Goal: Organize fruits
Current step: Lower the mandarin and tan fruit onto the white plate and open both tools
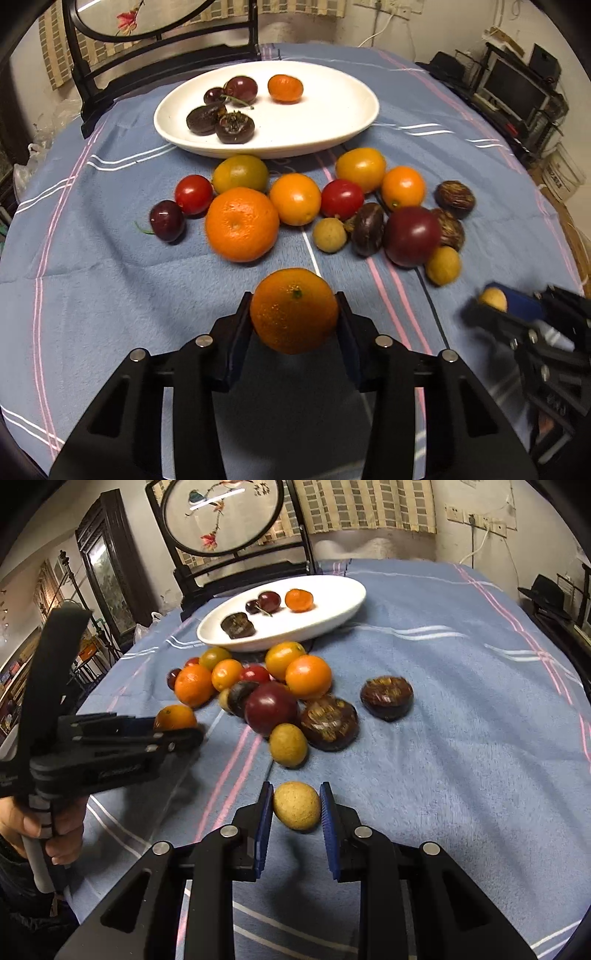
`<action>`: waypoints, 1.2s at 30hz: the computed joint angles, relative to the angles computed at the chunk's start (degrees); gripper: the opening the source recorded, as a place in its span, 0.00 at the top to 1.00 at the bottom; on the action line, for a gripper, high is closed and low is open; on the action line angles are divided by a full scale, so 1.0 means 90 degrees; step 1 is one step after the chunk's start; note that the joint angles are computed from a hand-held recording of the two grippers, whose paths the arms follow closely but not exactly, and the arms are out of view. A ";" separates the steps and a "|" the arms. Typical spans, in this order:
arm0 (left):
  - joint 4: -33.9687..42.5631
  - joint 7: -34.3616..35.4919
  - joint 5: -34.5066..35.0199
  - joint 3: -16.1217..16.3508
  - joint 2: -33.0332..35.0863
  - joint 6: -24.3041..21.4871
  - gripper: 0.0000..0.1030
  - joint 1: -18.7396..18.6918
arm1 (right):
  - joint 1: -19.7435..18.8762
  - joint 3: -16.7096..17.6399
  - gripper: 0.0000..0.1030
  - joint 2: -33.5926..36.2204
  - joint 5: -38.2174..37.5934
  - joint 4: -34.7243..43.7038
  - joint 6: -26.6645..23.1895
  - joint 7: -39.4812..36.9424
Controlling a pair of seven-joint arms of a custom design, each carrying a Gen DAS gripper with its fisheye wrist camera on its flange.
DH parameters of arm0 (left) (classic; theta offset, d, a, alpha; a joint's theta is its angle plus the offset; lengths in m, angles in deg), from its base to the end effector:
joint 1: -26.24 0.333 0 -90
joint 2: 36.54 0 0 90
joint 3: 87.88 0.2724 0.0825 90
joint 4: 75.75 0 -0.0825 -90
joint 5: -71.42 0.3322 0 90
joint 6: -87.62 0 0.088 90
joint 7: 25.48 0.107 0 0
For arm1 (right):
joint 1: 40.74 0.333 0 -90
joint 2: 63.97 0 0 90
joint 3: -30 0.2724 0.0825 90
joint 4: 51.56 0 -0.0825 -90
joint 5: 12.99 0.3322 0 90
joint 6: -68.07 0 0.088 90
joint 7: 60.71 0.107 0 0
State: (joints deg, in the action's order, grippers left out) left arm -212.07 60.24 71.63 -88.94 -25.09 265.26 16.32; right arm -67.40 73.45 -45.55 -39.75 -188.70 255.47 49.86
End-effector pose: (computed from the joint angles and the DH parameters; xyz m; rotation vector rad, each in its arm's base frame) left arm 0.5021 -0.0977 0.2976 -1.8368 2.0699 -0.5887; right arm 0.4717 0.1846 0.3013 -2.0087 1.4521 -0.2595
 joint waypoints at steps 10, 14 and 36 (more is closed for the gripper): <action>0.0124 0.1395 -0.1159 -0.0525 -0.0540 0.0371 0.59 0.0698 | 0.0268 0.0186 0.75 0.0057 -0.0096 0.0991 -0.0019 -0.0264; 0.1100 0.1494 -0.1253 -0.0517 0.0013 0.0030 0.59 0.0808 | 0.1172 -0.0470 0.75 0.0522 0.0208 0.1998 -0.0408 -0.0536; 0.4174 0.0310 -0.0527 -0.0022 0.2272 -0.1197 0.38 0.0489 | 0.3171 -0.2020 0.46 0.2311 0.1912 0.4645 -0.1651 -0.1915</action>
